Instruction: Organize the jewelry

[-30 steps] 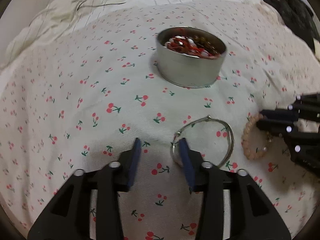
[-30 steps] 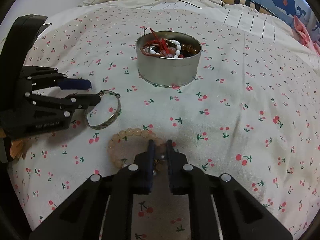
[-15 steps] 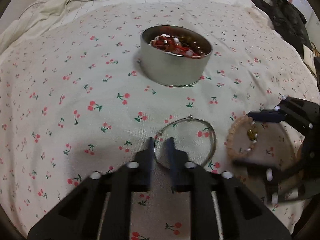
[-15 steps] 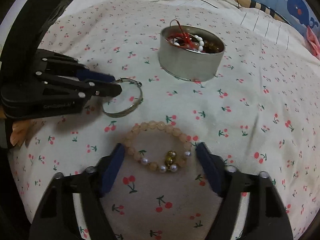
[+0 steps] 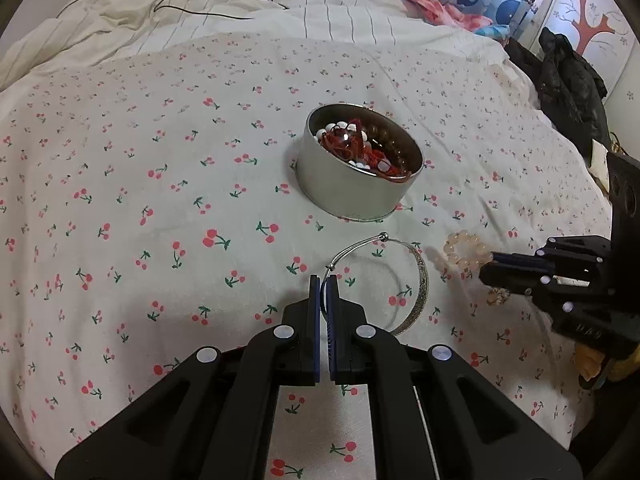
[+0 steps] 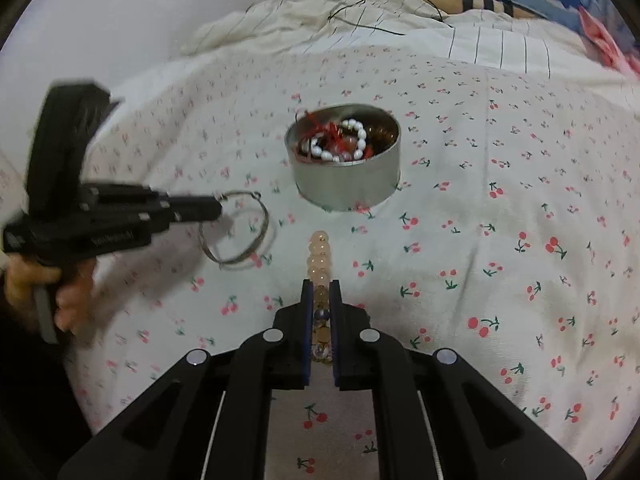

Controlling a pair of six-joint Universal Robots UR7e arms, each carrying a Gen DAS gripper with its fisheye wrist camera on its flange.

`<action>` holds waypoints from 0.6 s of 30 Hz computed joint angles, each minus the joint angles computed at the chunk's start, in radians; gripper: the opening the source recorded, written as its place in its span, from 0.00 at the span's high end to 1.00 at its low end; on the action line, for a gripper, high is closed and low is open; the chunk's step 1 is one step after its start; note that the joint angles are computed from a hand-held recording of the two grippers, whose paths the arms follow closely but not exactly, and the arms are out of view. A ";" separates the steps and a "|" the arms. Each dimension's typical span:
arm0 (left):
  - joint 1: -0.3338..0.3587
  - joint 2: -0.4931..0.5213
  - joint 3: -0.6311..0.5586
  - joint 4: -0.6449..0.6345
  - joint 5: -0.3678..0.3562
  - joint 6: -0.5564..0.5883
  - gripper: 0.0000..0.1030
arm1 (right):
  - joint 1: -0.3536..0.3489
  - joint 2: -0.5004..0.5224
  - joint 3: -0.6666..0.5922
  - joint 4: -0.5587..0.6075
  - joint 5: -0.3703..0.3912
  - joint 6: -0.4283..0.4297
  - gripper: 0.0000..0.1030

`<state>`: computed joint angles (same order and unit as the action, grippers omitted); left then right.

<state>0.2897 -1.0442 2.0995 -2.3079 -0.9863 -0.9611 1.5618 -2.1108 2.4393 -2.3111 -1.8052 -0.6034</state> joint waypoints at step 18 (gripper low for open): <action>0.000 0.001 -0.037 -0.075 0.014 0.051 0.97 | -0.083 -0.035 -0.039 0.022 0.181 0.064 0.92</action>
